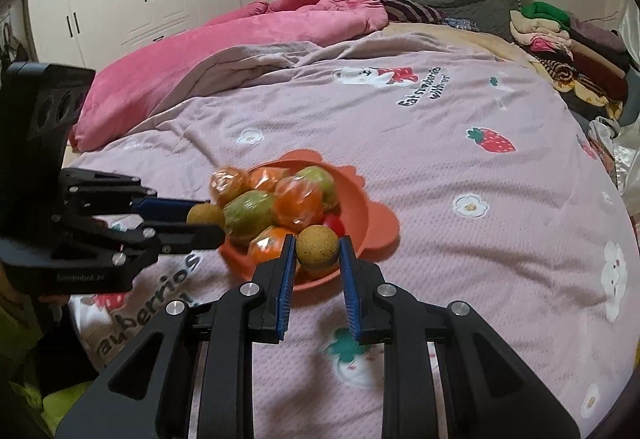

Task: Organize fruits
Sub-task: 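Carry both brown fruits in the grippers over the orange plate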

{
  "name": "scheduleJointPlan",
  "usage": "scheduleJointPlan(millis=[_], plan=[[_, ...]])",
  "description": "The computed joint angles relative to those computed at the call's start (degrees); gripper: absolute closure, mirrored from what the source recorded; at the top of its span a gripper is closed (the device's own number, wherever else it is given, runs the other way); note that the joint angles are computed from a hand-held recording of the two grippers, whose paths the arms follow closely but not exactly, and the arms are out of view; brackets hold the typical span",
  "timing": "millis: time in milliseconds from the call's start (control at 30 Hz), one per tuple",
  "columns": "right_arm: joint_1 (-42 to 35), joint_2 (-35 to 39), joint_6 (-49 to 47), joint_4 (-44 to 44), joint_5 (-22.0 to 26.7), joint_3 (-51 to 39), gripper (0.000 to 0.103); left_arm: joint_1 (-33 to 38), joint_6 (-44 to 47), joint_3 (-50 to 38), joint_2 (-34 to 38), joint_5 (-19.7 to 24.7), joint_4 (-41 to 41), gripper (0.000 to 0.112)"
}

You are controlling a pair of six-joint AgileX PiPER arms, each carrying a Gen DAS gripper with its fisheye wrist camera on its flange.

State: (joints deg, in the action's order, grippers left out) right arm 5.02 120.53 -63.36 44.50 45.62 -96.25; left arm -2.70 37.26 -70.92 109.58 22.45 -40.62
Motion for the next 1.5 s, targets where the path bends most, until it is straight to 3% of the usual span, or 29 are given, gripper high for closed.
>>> scheduleJointPlan(millis=[300, 867, 1500], plan=[[0.23, 4.8, 4.49, -3.21, 1.58, -7.72, 0.082, -1.32, -4.47, -2.6, 2.75, 0.11, 4.99, 0.093], [1.75, 11.25, 10.86, -7.6, 4.42, -17.7, 0.082, -1.42, -4.34, -3.06, 4.12, -0.23, 4.91, 0.093], [3.47, 14.63, 14.13, -11.59, 6.91, -23.37, 0.082, -0.53, 1.01, -2.91, 4.14, 0.05, -0.33, 0.093]])
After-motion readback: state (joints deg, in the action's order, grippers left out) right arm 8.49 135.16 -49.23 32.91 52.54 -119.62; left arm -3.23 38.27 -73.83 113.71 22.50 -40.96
